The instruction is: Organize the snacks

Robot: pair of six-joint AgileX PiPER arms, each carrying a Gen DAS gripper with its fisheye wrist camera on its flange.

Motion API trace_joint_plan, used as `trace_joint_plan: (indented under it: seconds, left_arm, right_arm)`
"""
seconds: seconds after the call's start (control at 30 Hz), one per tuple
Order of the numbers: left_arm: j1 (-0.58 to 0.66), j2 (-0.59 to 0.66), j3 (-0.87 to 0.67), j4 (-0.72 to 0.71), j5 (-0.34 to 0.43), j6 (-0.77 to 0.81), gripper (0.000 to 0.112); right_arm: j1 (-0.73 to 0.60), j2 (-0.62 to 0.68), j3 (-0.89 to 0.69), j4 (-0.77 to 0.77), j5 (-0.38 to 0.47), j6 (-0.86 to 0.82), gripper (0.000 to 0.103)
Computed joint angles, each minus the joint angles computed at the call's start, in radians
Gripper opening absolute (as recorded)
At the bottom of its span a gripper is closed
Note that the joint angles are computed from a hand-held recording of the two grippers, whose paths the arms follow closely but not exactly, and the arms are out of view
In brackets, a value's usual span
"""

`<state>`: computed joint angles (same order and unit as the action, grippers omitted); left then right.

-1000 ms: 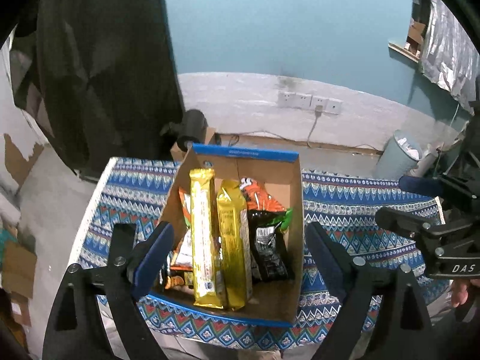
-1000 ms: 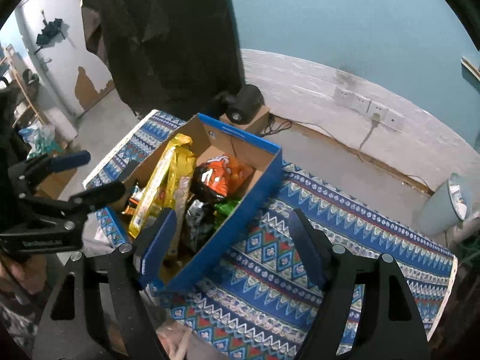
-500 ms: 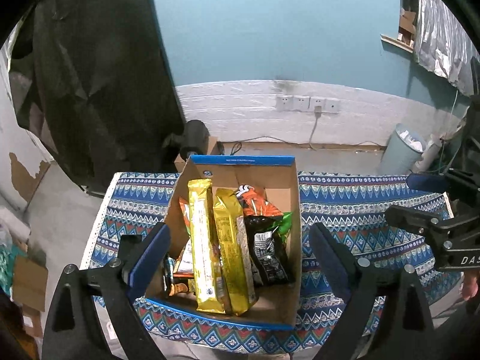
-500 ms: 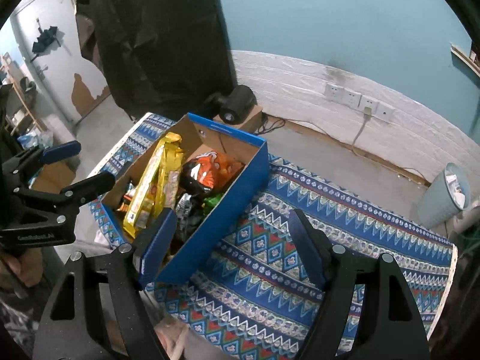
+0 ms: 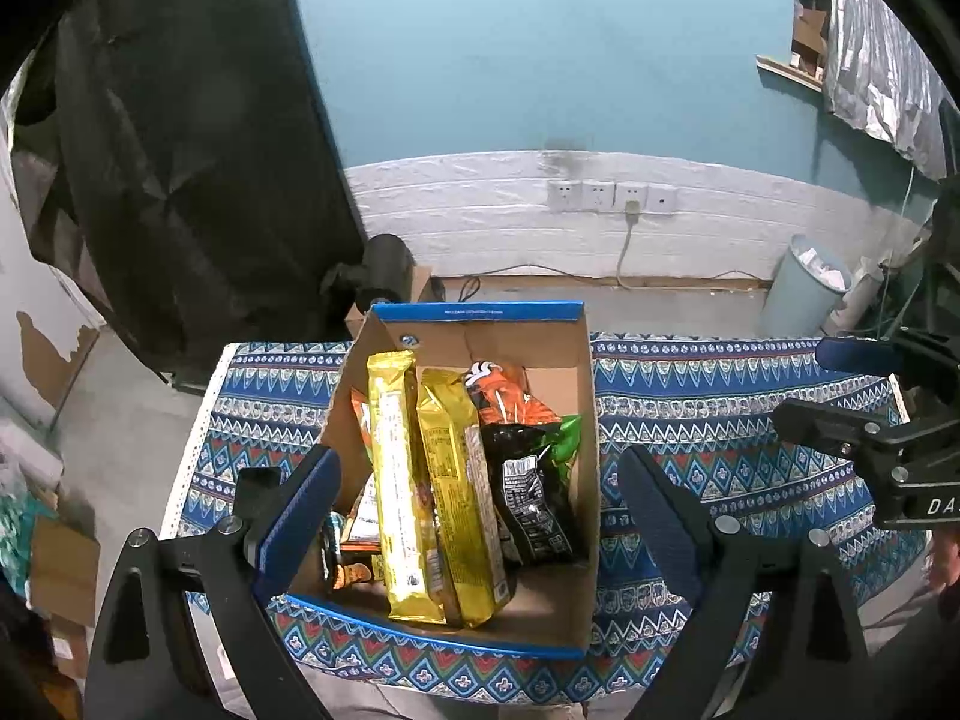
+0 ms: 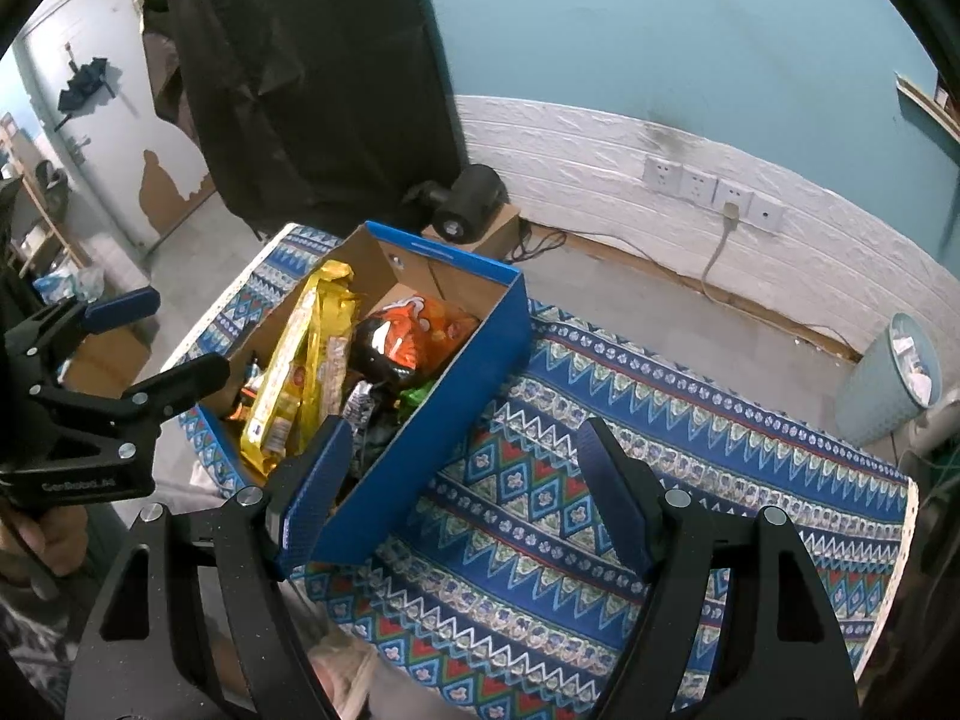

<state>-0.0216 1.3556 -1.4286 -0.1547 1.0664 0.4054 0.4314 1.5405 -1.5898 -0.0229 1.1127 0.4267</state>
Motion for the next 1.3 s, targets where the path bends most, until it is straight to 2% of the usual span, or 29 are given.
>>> trace_joint_plan:
  seconds: [0.97, 1.3]
  left_arm:
    - [0.001, -0.001, 0.003, 0.001, 0.014, -0.008, 0.094]
    - [-0.028, -0.016, 0.025, 0.056, -0.018, -0.043, 0.094]
  right_arm:
    - [0.010, -0.005, 0.011, -0.004, 0.004, 0.004, 0.077]
    - [0.010, -0.010, 0.021, 0.000, 0.003, 0.000, 0.077]
